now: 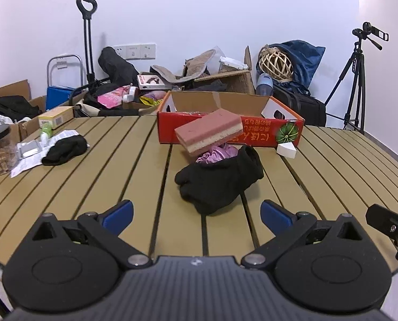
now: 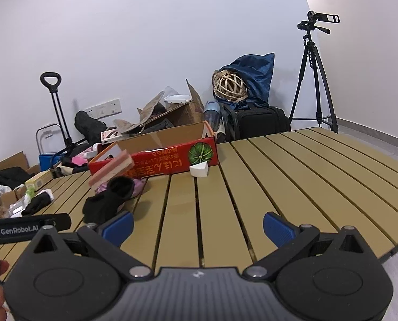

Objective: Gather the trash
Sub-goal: 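Reach the left tool to the black gloves and close on them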

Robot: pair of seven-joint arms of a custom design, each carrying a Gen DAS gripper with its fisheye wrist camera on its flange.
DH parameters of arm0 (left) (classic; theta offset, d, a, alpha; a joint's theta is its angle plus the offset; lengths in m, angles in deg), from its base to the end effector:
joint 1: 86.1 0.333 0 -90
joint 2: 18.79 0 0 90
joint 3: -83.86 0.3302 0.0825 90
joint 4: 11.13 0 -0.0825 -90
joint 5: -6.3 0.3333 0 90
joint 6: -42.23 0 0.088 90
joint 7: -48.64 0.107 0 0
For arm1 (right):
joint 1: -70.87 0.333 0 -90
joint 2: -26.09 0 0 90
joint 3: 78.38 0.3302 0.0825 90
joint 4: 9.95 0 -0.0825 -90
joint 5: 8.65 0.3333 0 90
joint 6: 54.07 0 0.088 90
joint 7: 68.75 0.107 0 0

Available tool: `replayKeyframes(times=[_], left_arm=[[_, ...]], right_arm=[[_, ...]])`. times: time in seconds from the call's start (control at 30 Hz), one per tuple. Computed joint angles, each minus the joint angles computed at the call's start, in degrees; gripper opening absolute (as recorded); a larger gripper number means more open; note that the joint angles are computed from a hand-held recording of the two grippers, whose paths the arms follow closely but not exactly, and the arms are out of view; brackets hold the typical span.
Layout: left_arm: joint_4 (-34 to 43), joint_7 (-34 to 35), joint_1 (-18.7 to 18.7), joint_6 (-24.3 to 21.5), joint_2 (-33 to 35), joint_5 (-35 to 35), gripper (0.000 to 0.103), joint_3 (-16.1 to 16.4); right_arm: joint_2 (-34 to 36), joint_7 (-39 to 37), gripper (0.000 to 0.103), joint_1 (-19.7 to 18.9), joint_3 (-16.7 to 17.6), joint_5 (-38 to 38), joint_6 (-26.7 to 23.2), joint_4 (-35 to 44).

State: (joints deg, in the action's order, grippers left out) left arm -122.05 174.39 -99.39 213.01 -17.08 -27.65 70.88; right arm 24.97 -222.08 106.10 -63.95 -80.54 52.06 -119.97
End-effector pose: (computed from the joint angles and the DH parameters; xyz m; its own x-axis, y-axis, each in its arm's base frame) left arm 0.5241 -0.2131 0.6160 -0.5266 -0.8499 0.0194 -0.4350 0.2497 -0.8651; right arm 0.3915 0.3477 0.5748 -0.5572 -0.8065 -0.1975 -0.2049 0.3641 -0.9086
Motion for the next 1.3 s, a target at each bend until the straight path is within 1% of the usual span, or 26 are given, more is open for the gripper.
replayKeyframes(times=[0.2, 0.33, 0.4, 0.47, 0.57, 0.67, 0.77, 0.87, 0.93, 1.0, 1.03, 1.1, 1.13, 1.2, 1.23, 1.3], left_arm=[[5.2, -5.3, -1.1, -1.9, 5.4, 6.6, 0.103, 0.5], [8.2, -6.2, -1.6, -3.4, 8.3, 7.9, 0.103, 0.3], [9.4, -8.9, -3.1, -3.0, 9.8, 11.1, 0.103, 1.4], [10.2, -12.5, -5.0, -1.6, 11.2, 15.0, 0.103, 3.1], [11.7, -17.0, -7.4, -0.4, 13.1, 19.8, 0.103, 5.3], [13.3, -19.9, -8.7, 0.1, 14.6, 22.2, 0.103, 6.6], [15.1, -20.5, -8.3, 0.2, 16.1, 21.7, 0.103, 5.9], [15.9, -18.6, -6.7, 0.9, 16.9, 19.1, 0.103, 3.8], [16.4, -18.1, -6.4, 0.8, 17.3, 17.9, 0.097, 3.4], [17.0, -17.9, -6.2, 0.2, 17.6, 17.1, 0.087, 3.4], [17.2, -17.2, -5.6, -0.2, 17.7, 16.2, 0.083, 2.7], [17.4, -15.5, -4.3, -0.8, 17.7, 14.1, 0.070, 1.3], [17.3, -14.9, -4.1, -0.9, 17.6, 13.3, 0.068, 1.0], [17.0, -13.6, -3.3, -0.4, 17.3, 11.5, 0.060, 0.2], [16.9, -13.3, -3.2, -0.4, 17.2, 10.9, 0.058, 0.2], [16.7, -12.0, -2.5, -0.5, 16.9, 9.3, 0.050, -0.5]], right_arm=[[-0.2, -0.9, 0.103, -1.8, -1.4, 0.2, 1.9, -0.7], [-0.3, -0.6, 0.103, -3.2, -2.1, -0.1, 2.8, -1.2], [-0.4, -0.5, 0.103, -3.9, -2.5, -0.4, 4.0, -1.5], [-0.3, -1.1, 0.103, -4.5, -2.8, -0.7, 5.0, -1.7], [0.3, -2.1, 0.103, -5.2, -3.1, -0.8, 5.5, -1.4], [0.4, -2.4, 0.103, -5.8, -3.5, -0.7, 6.5, -1.6], [0.6, -2.3, 0.103, -6.3, -3.8, -0.6, 7.3, -1.8], [0.7, -2.4, 0.103, -6.8, -4.1, -0.6, 7.8, -1.9], [0.8, -2.5, 0.103, -7.0, -4.2, -0.7, 8.1, -2.0], [0.8, -2.4, 0.103, -7.1, -4.3, -0.5, 8.5, -2.2], [0.8, -2.4, 0.103, -7.2, -4.3, -0.4, 8.6, -2.3], [0.8, -2.5, 0.103, -7.2, -4.2, 0.0, 8.6, -2.6], [0.8, -2.6, 0.103, -7.1, -4.2, 0.2, 8.4, -2.6], [0.7, -2.3, 0.103, -7.0, -4.0, 0.4, 8.0, -2.9], [0.7, -2.2, 0.103, -6.9, -4.0, 0.5, 7.9, -2.9], [0.6, -1.8, 0.103, -6.9, -3.9, 0.6, 7.8, -3.0]])
